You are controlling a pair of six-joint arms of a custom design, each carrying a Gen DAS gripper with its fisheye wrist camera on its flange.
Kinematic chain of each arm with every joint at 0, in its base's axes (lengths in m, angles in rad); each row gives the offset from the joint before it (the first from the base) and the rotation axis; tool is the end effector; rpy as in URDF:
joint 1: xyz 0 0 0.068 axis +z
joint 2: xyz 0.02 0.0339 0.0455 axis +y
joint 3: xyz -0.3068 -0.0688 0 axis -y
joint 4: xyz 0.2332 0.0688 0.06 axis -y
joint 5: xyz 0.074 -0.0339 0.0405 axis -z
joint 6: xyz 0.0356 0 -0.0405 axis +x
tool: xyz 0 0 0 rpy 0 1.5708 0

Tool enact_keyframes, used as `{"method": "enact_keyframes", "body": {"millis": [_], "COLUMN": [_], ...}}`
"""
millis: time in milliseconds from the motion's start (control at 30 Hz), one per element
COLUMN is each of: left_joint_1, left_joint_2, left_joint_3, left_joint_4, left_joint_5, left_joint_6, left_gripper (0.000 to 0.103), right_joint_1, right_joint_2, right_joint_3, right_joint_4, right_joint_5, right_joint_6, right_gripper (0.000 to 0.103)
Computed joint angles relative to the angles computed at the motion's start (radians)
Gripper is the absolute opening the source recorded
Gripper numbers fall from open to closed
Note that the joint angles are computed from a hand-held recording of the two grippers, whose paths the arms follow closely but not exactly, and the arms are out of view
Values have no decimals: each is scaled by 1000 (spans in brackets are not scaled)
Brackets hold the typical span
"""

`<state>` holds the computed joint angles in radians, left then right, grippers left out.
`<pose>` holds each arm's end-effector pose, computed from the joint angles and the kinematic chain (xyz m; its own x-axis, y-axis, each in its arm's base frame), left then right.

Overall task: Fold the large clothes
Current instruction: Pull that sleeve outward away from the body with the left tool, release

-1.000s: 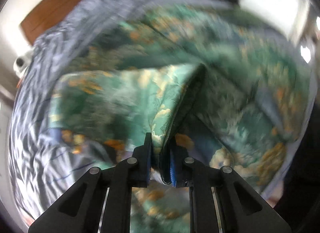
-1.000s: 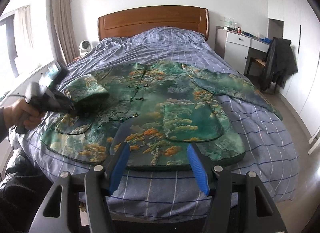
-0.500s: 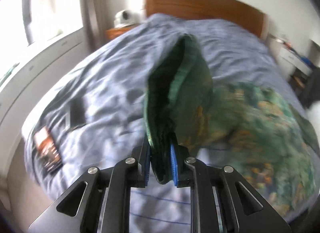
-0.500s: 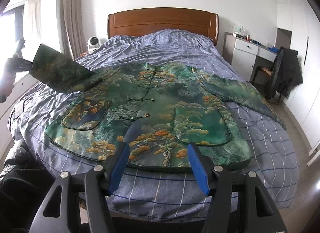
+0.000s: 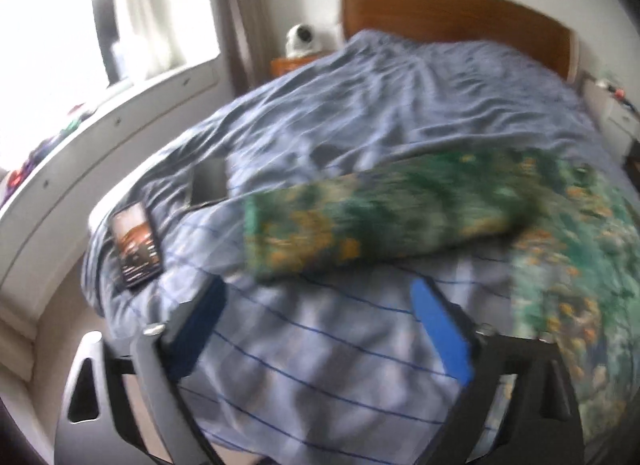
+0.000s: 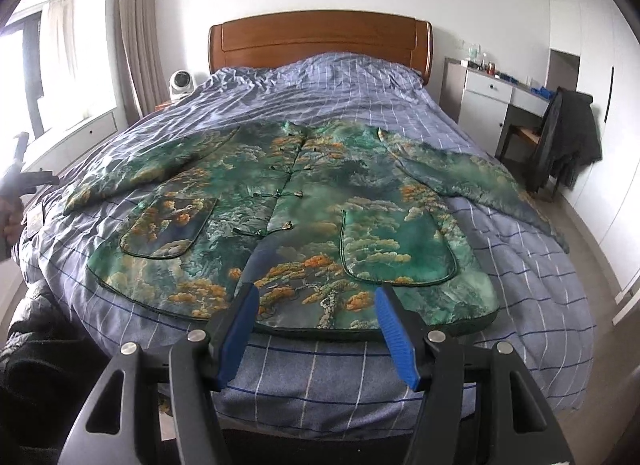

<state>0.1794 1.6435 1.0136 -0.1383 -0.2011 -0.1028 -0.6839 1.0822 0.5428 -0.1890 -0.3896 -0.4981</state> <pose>0.3376 0.0684 0.2549 -0.6476 -0.2196 -0.7296 -0.3847 0.9208 0.0643 0.1533 -0.1075 0.2449 -0.6276 -0.0586 -0.7764 0.0739 0.9882 -0.1344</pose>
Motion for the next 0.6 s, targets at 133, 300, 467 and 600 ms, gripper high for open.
{"method": "enact_keyframes", "body": {"millis": [133,300,467,600], "left_joint_1": [-142,-246,-267,-254], "left_joint_2": [-64,-64,-64,-77], "left_joint_3": [-76,-88,-87,-107], "left_joint_4": [43,31,12,21], "left_joint_5": [-11,-6,-21,-28], "left_joint_6": [-35,-99,-133,-141], "left_gripper": [99,99,99,99], "right_joint_1": [29,25,16,21], "right_joint_2": [-3,-26,-20,-17], "right_joint_3": [13,2,-11,-15], "right_joint_4": [11,18,16,22], "right_joint_5": [29,39,36,40], "right_joint_6": [23,20,6,2], "right_gripper": [62,67,67,67]}}
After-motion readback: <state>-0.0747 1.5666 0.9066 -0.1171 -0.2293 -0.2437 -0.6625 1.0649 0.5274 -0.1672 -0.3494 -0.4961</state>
